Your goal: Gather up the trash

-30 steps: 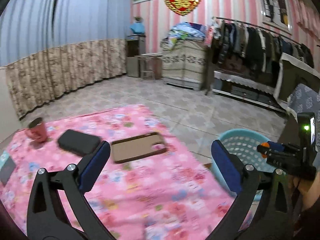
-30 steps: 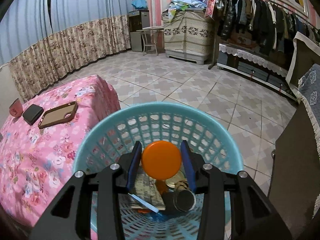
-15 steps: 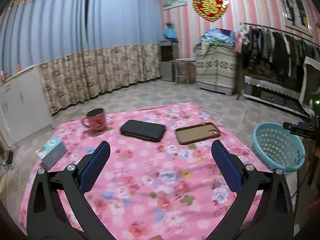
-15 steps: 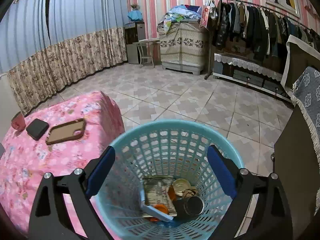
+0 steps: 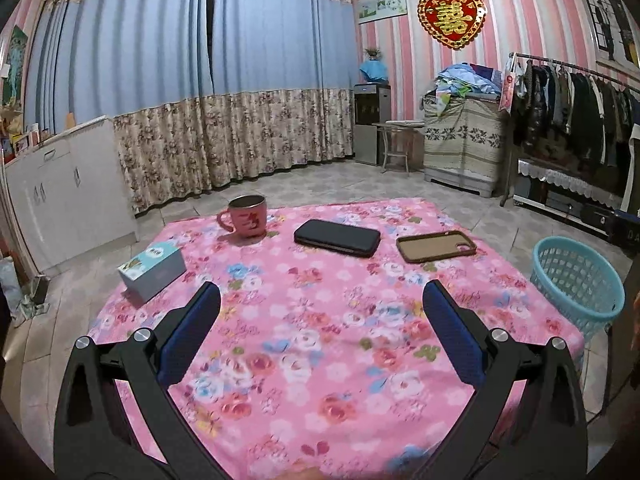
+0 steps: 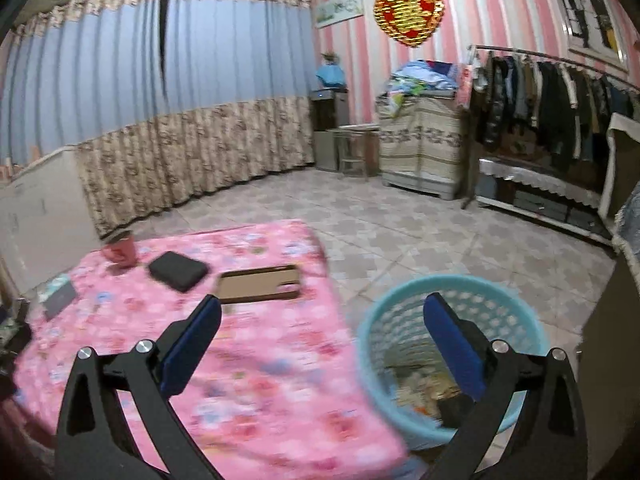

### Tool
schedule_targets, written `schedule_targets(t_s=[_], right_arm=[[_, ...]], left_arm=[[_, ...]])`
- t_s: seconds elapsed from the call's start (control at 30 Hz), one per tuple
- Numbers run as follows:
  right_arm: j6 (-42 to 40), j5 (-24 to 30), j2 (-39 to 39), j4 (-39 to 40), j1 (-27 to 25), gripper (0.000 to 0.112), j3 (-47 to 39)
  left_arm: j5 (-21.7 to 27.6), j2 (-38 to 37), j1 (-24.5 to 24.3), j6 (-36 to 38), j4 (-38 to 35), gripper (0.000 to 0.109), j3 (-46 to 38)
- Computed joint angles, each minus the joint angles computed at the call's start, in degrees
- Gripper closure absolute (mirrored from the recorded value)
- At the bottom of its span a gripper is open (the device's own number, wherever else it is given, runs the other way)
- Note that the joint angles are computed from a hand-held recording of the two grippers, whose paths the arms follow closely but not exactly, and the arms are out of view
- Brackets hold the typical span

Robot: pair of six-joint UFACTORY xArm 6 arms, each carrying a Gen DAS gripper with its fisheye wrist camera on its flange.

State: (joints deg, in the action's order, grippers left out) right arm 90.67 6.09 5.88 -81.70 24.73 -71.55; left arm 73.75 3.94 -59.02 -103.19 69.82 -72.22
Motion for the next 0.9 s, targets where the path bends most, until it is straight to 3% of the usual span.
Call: schedule_targets(t_s=[0.2,0.47,0.6,0.9], right_arm=[[10.26,0.90,0.77,-12.15,6.04,0.013,0.52],[29.49,2.27,0.83,-32.84,10.22,0.013,1.81],[35.19,4.16,0.04,-38.80,11.85,0.013,2.32],[36.80,6.30,-0.43,-39.94,12.90,0.014,3.50]], left_arm=[[1.90,-1.41,-2.01,-4.59,-0.28,0.011,4.08],[2.95,-0.99,-3.13,-8.75,-0.29,0.011,6.42],[4.23,-0.37,-3.92,-9.83,-0.05,0.011,6.08],[6.87,0.08,-4.96,-11.02,-0.43,0.011,6.63]])
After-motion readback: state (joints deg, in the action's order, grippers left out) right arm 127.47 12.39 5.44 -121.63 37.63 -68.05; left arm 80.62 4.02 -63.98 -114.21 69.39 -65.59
